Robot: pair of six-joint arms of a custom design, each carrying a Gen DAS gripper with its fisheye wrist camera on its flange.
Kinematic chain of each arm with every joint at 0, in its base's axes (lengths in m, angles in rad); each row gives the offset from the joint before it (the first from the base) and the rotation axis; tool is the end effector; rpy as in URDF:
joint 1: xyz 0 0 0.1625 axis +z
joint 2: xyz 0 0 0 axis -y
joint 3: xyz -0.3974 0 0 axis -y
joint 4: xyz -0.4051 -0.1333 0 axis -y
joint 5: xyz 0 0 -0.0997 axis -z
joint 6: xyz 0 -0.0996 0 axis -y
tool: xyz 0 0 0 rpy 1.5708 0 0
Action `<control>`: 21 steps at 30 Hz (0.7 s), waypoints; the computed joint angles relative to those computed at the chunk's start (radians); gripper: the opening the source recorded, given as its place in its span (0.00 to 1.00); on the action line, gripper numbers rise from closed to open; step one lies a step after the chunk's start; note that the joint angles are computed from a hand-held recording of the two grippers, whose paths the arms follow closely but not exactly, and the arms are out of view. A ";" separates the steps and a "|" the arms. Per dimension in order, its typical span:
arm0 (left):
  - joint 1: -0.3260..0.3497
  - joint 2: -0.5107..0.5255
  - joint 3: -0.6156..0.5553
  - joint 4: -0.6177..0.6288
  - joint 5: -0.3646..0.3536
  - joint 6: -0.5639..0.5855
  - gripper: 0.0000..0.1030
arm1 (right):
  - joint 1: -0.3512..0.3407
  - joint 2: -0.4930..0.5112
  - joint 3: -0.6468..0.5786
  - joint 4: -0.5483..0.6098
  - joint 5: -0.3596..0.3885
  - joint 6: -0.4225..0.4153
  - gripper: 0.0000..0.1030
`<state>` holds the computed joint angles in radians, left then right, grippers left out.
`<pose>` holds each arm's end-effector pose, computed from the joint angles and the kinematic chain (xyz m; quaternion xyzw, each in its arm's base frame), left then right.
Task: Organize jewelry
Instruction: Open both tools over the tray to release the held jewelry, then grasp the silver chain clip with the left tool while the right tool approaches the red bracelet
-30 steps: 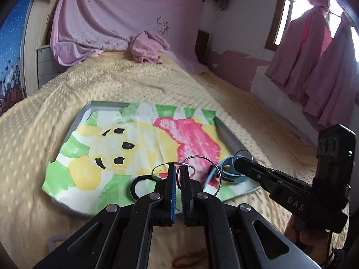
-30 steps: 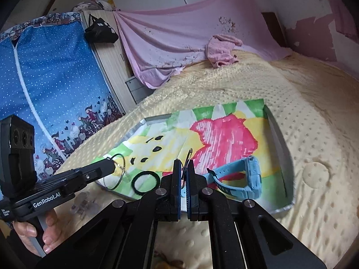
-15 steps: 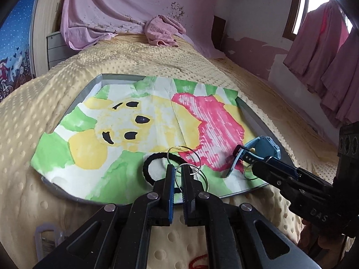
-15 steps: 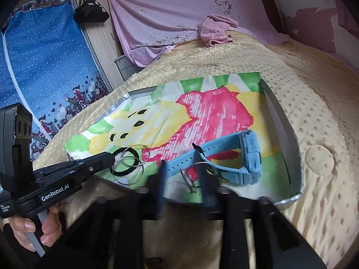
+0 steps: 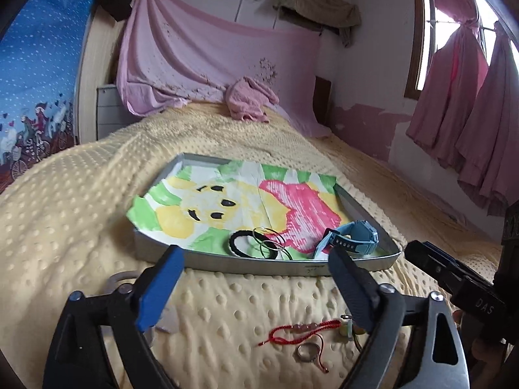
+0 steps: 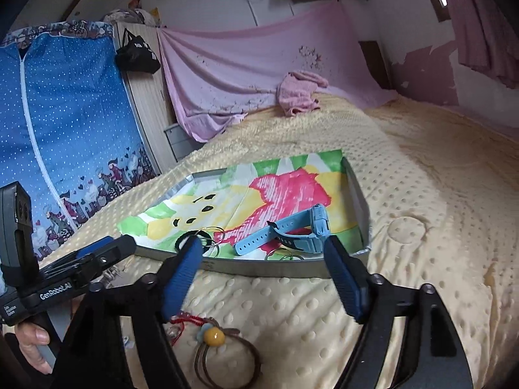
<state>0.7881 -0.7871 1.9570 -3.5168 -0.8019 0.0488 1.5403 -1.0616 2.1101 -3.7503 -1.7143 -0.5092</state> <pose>-0.2512 -0.5398 0.0898 0.2167 0.8423 -0.4520 0.1982 0.1029 -0.5308 0.2066 0.1623 -0.8272 0.4990 0.2008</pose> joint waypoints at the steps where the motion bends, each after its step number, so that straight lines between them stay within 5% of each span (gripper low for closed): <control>1: -0.007 -0.004 0.017 -0.034 0.008 0.010 0.93 | 0.003 -0.002 0.019 -0.038 0.000 -0.008 0.80; 10: -0.107 -0.012 0.185 -0.372 0.162 0.107 1.00 | 0.035 -0.001 0.168 -0.357 0.004 -0.084 0.95; 21: -0.212 0.010 0.318 -0.603 0.296 0.193 1.00 | 0.084 -0.004 0.295 -0.571 -0.021 -0.160 0.99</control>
